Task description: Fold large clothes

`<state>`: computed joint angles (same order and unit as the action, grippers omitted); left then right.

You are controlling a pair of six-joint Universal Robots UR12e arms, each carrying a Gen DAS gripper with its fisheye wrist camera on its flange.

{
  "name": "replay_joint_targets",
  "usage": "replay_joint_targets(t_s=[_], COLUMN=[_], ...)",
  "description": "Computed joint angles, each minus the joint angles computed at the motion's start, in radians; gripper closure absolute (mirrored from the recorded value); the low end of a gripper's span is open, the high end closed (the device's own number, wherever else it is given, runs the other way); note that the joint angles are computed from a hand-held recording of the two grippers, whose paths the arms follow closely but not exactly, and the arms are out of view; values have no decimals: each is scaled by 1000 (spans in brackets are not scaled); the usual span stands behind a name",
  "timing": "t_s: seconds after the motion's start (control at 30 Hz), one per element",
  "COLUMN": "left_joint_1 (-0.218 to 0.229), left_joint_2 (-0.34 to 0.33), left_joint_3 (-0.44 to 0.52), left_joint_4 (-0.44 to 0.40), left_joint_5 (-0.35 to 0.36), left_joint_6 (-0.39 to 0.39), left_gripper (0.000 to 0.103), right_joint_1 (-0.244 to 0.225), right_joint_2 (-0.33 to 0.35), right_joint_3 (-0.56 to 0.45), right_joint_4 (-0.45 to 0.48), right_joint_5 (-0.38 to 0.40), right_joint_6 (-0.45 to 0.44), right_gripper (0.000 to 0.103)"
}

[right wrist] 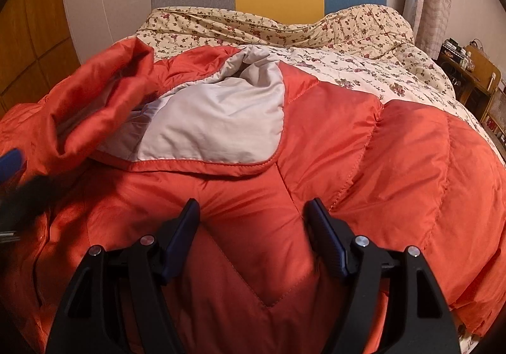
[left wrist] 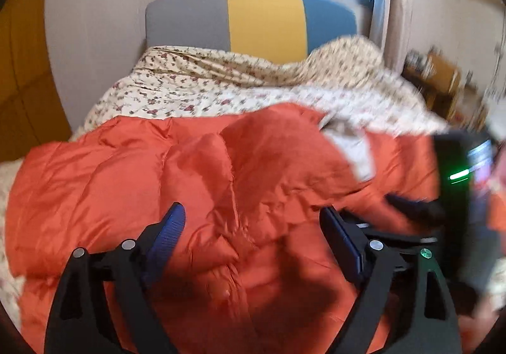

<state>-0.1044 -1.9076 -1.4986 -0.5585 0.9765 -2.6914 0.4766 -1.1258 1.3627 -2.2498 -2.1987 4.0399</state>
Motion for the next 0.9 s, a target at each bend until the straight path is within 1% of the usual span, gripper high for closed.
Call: replay_joint_targets(t_s=[0.03,0.07,0.1,0.17,0.2,0.23,0.27,0.3,0.33,0.37,0.43,0.5,0.57,0.6,0.77,0.8,0.87,0.9], left_joint_1=[17,26,41,55,66,73,76,81,85,89,94,100,107,110,100,102,101,100], left_joint_2=[9,14,20,17,9,0,-8,-24,-33,-52,-76,-95,-105,-110,-115,-116,-116,-116], left_joint_3=[-5,-12,-20,-15,-10,-1,8,29,43,71,95,103,98,107,118,120,120,117], left_joint_4=[-11,-2,32,81,129,161,174,175,164,135,108,67,50,27,9,7,10,12], left_joint_5=[-55,-83,-101,-95,-81,-48,-11,58,86,143,214,239,204,187,213,207,209,213], left_joint_6=[-7,-15,-35,-80,-131,-174,-203,-252,-273,-307,-340,-322,-321,-327,-310,-313,-313,-312], left_gripper=[12,12,12,12,12,12,17,24,34,34,36,38,38,38,38,38,38,38], right_joint_1=[0,0,1,0,0,0,1,1,1,1,1,2,2,2,5,10,21,25], right_joint_2=[0,1,1,0,0,1,2,1,0,0,1,0,1,1,-5,-14,-31,-36], right_joint_3=[-1,-1,-2,0,0,-2,-3,-3,-1,-1,-2,-2,-5,-6,-5,7,39,48], right_joint_4=[1,1,2,-3,-2,-2,3,5,2,1,3,4,8,9,5,-36,-176,-247], right_joint_5=[0,0,-1,0,1,1,-1,-2,-1,0,-1,-1,-3,-3,-8,-21,-39,-35], right_joint_6=[0,0,0,0,1,1,1,1,1,1,2,2,2,3,7,12,12,6], right_gripper=[32,32,32,32,32,32,32,32,32,32,32,31,31,31,32,32,32,32])
